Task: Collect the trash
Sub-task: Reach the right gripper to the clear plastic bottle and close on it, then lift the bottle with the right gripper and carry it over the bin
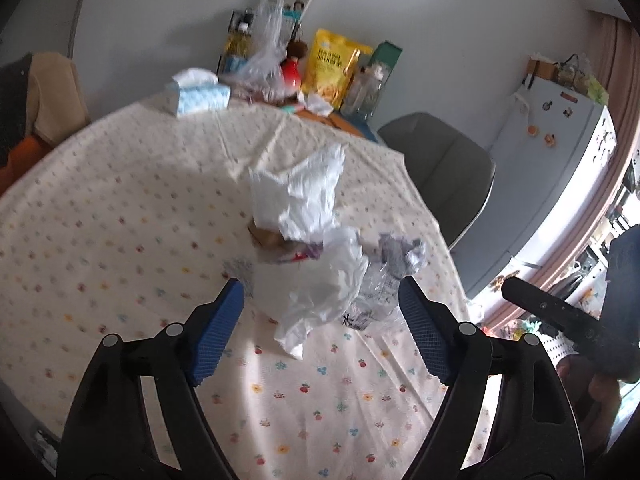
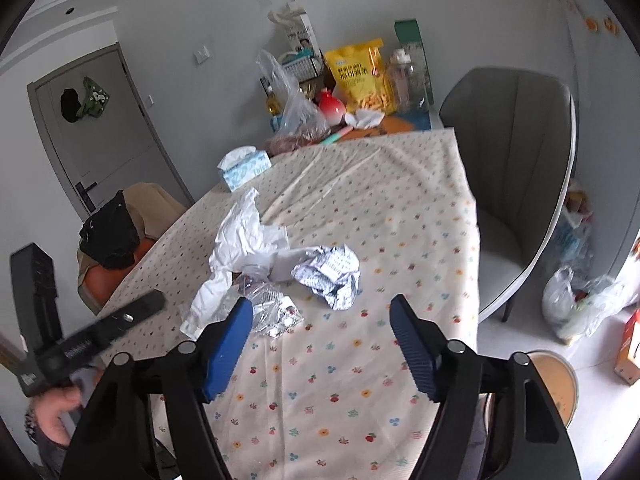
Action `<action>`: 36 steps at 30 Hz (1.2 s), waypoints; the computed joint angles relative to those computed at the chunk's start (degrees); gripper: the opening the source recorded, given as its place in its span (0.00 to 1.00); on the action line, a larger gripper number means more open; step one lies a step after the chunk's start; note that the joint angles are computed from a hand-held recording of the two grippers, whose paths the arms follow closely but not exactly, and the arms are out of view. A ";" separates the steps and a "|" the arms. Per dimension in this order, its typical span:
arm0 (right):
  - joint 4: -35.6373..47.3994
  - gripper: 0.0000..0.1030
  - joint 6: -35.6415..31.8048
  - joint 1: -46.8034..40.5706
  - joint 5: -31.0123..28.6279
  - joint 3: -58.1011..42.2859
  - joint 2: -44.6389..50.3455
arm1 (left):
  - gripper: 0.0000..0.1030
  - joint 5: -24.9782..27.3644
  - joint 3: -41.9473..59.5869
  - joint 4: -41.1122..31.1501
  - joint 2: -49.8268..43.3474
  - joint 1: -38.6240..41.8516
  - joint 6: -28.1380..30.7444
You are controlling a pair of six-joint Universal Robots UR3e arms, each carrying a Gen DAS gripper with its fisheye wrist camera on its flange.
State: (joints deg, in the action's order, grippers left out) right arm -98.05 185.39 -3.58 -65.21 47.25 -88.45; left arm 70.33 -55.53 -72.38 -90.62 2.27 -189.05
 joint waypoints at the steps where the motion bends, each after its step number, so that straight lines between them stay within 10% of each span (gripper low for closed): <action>1: 0.36 0.62 0.47 -0.10 0.75 0.39 0.36 | 0.74 -0.12 -0.39 0.22 -0.32 -0.18 -0.30; 8: -0.11 0.52 2.90 0.58 3.81 3.36 1.42 | 0.60 -0.82 -7.30 5.60 -0.53 -0.59 -2.18; 13: 1.06 0.52 3.72 2.05 5.46 0.28 4.61 | 0.10 -1.22 -8.00 4.52 -0.71 -0.65 -2.51; 28: 5.31 0.53 13.92 7.59 9.97 -12.01 17.29 | 0.08 -0.66 -7.81 3.10 5.54 3.30 -1.74; 36: 3.92 0.32 16.69 7.82 12.00 -10.53 18.27 | 0.08 -0.33 -6.76 1.62 5.58 2.91 -1.15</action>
State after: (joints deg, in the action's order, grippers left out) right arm -94.13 202.07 4.24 -53.21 36.72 -70.19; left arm 70.00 -62.29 -70.76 -85.04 5.18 -190.20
